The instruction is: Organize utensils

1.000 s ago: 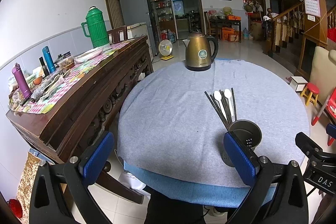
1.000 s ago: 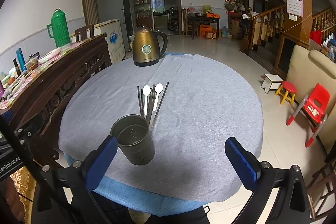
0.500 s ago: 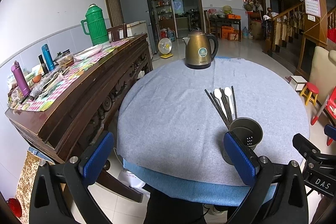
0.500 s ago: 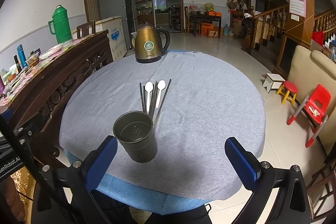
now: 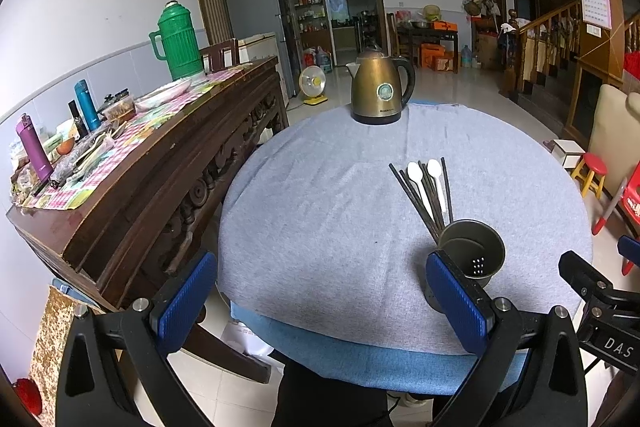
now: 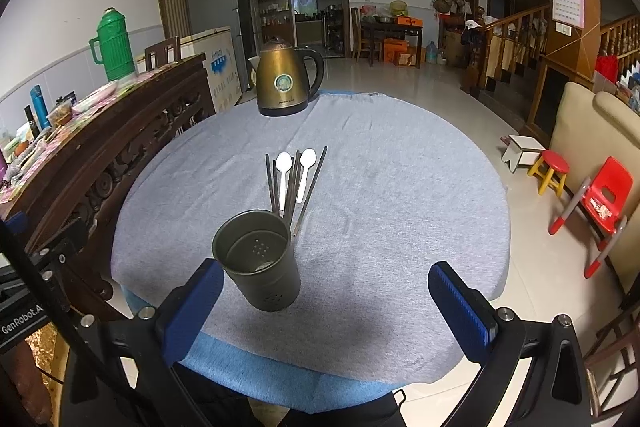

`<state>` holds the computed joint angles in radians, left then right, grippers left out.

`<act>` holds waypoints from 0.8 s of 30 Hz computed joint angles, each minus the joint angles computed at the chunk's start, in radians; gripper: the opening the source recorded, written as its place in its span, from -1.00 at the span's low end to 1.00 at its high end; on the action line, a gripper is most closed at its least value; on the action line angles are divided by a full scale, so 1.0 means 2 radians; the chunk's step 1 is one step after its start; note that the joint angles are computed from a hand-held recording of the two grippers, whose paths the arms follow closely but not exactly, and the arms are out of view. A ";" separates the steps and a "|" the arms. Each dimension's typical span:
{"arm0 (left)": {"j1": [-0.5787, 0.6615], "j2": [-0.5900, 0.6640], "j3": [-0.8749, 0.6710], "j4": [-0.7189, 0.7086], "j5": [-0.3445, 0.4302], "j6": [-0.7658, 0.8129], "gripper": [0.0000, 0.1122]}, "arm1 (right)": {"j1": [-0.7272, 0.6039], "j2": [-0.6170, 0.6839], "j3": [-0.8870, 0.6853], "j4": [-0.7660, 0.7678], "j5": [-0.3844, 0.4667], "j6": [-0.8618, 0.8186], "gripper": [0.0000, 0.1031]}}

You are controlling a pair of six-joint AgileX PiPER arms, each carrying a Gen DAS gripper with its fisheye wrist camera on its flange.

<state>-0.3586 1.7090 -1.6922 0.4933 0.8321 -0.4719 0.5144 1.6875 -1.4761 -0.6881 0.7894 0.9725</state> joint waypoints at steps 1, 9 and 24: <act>0.001 0.003 -0.002 -0.002 0.001 0.001 0.84 | -0.002 0.002 -0.001 0.001 -0.001 -0.001 1.00; 0.014 0.035 -0.032 -0.020 0.007 0.021 0.84 | -0.026 0.025 -0.036 0.016 -0.004 -0.024 1.00; 0.054 0.177 -0.225 -0.059 0.071 0.083 0.84 | -0.110 0.153 -0.228 0.145 0.018 -0.175 1.00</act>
<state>-0.2508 2.0635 -2.1426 0.3746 0.9732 -0.3062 0.2940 1.9941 -1.9316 -0.3984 0.8249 0.6220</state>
